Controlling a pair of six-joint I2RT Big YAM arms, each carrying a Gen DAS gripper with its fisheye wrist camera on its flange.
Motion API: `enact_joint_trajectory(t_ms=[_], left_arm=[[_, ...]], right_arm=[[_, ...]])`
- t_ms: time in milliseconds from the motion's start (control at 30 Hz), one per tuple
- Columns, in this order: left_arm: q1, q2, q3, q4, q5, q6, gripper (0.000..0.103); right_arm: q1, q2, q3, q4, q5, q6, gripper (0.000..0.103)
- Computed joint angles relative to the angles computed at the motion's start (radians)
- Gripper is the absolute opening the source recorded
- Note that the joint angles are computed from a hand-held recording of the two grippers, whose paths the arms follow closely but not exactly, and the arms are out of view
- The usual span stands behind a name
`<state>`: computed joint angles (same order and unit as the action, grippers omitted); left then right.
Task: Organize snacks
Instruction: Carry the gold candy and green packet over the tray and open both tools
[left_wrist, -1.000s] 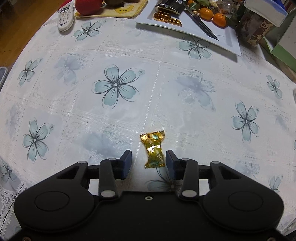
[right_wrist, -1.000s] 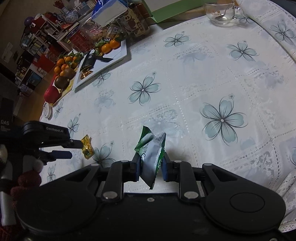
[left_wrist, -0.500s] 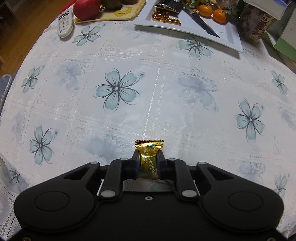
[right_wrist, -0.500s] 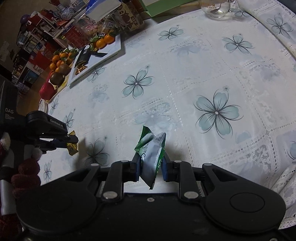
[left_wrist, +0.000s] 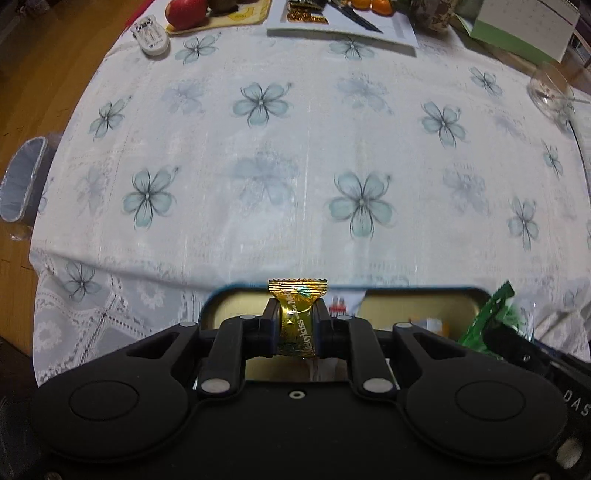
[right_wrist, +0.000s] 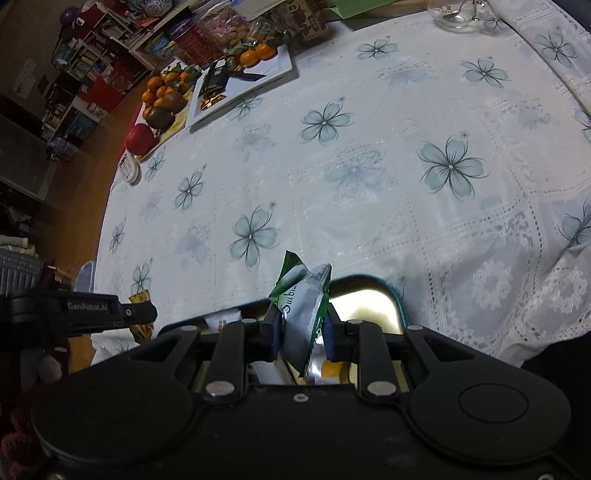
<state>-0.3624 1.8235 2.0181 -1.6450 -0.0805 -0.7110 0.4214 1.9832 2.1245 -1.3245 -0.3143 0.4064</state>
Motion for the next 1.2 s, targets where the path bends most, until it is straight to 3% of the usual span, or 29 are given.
enact_joint_trajectory(t_ms=[200,400,667,867,967,1200], left_arm=[[-0.043,-0.102,-0.181,0.031,0.053,-0.011,0.024],[-0.069,-0.153,-0.271,0.050,0.072,-0.021,0.024],[-0.055,-0.155,-0.287,0.049,0.069,-0.043,0.027],[-0.025,-0.136,-0.273,0.041,0.109,-0.051,0.030],[-0.021,-0.129,-0.262,0.039,0.105,-0.052,0.030],[-0.040,-0.144,-0.246,0.049,0.067,-0.065,0.035]], right_arm=[[0.044,-0.101,-0.118,0.004,0.016,-0.036,0.024],[0.074,-0.151,-0.182,-0.013,0.021,-0.054,0.024],[0.095,-0.129,-0.132,-0.042,0.058,-0.057,0.025],[0.097,-0.069,-0.029,-0.073,0.089,-0.063,0.028],[0.099,-0.056,0.000,-0.058,0.112,-0.067,0.033],[0.100,-0.066,0.005,-0.040,0.119,-0.065,0.033]])
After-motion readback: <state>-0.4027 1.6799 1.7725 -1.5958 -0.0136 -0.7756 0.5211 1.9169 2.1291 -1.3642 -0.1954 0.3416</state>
